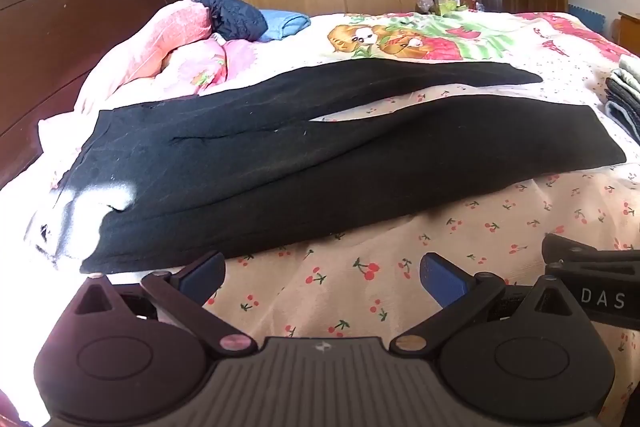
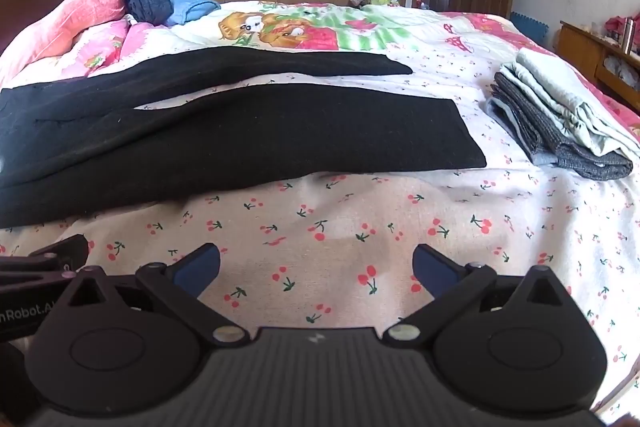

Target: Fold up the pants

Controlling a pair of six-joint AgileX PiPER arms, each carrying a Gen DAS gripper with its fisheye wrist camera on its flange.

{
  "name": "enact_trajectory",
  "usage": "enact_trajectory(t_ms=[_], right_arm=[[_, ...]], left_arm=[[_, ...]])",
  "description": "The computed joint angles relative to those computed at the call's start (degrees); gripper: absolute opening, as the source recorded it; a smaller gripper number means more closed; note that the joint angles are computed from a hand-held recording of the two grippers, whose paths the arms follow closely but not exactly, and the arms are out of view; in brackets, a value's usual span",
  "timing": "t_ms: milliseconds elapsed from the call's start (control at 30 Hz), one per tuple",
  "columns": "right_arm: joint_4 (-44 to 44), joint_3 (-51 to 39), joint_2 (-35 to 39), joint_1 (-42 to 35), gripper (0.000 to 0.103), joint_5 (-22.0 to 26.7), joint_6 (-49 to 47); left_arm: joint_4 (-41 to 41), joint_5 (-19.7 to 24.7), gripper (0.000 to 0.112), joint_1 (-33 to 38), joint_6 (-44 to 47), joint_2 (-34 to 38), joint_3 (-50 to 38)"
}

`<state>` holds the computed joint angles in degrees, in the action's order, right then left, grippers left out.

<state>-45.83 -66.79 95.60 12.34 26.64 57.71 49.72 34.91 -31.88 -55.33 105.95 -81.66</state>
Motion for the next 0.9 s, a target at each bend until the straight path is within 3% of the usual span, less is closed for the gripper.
enact_trajectory(t_ms=[167, 400, 567, 733, 900], right_arm=[[0.92, -0.51, 0.34, -0.55, 0.101, -0.45, -1.05], [5.35, -3.50, 1.58, -0.98, 0.096, -0.28, -7.70], [3.80, -6.35, 1.56, 2.02, 0.092, 7.44, -4.99], [-0.18, -10.14, 1.38, 7.41, 0.092, 19.00, -0.97], [0.16, -16.73, 3.31, 11.26, 0.092, 26.88, -4.73]], left_arm=[[-0.56, -1.00, 0.103, 0.08, 1.30, 0.11, -0.39], [-8.97, -4.50, 0.103, 2.96, 8.49, -0.16, -1.10], [-13.58, -7.49, 0.103, 4.48, 13.81, -1.00, -0.60], [-24.84, -13.67, 0.103, 7.82, 23.41, -4.77, 3.85], [-38.80, -17.48, 0.103, 12.17, 33.04, -7.17, 6.42]])
